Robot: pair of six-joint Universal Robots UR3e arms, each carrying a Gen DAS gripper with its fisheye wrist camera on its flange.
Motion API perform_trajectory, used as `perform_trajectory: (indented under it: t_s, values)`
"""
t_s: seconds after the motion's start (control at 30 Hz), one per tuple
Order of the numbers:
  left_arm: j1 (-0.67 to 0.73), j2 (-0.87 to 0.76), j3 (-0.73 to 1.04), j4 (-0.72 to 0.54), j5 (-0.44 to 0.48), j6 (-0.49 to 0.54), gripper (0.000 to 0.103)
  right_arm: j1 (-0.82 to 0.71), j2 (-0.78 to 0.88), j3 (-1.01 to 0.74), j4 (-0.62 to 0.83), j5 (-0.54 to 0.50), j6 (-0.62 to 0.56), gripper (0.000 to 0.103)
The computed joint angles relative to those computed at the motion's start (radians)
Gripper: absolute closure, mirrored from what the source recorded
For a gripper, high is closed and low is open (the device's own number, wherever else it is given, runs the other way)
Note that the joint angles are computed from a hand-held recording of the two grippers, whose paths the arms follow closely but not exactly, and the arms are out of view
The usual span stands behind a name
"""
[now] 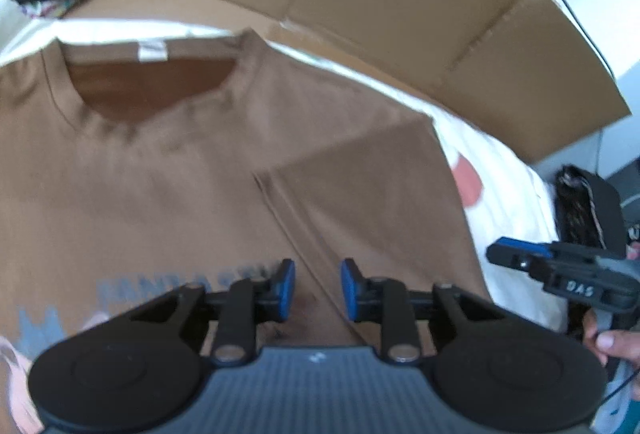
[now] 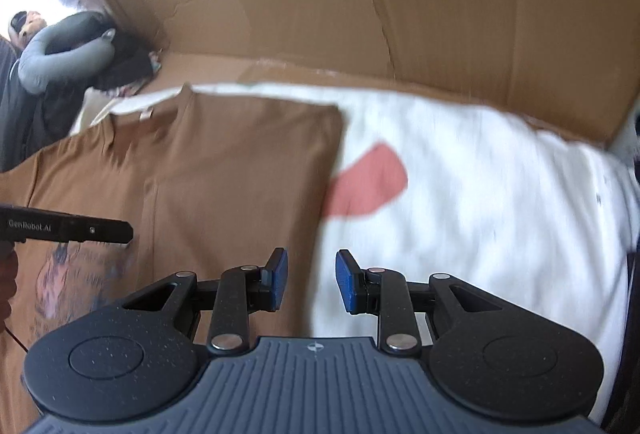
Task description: Fold clothes
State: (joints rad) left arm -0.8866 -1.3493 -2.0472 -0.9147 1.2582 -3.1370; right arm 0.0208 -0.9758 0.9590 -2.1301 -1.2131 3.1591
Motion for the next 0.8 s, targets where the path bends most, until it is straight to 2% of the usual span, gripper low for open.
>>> perform_trajectory:
  t_s: [0.2, 0.33, 0.4, 0.53, 0.57, 0.63, 0.8]
  values:
    - [-0.058, 0.043, -0.013, -0.089, -0.002, -0.028, 0.076, -0.001, -0.117, 0.187, -0.055, -0.006, 0.016, 0.070]
    - [-0.056, 0.058, -0.035, -0.137, -0.082, -0.025, 0.071, 0.015, -0.143, 0.235, -0.059, -0.025, 0.002, 0.070]
    - [-0.111, 0.023, -0.012, -0.128, -0.022, -0.039, 0.071, 0.024, -0.149, 0.250, -0.062, -0.041, -0.008, 0.070]
    - [-0.149, -0.009, 0.004, -0.153, -0.010, -0.036, 0.071, 0.036, -0.160, 0.269, -0.058, -0.073, -0.047, 0.070]
    - [-0.159, -0.014, 0.005, -0.145, 0.001, -0.038, 0.079, 0.036, -0.163, 0.271, -0.053, -0.081, -0.061, 0.070]
    - [-0.161, -0.022, 0.013, -0.160, -0.001, -0.025, 0.102, 0.032, -0.170, 0.272, -0.040, -0.086, -0.085, 0.070]
    - [-0.165, -0.019, 0.034, -0.198, 0.004, -0.001, 0.102, 0.026, -0.170, 0.242, -0.001, -0.101, -0.063, 0.071]
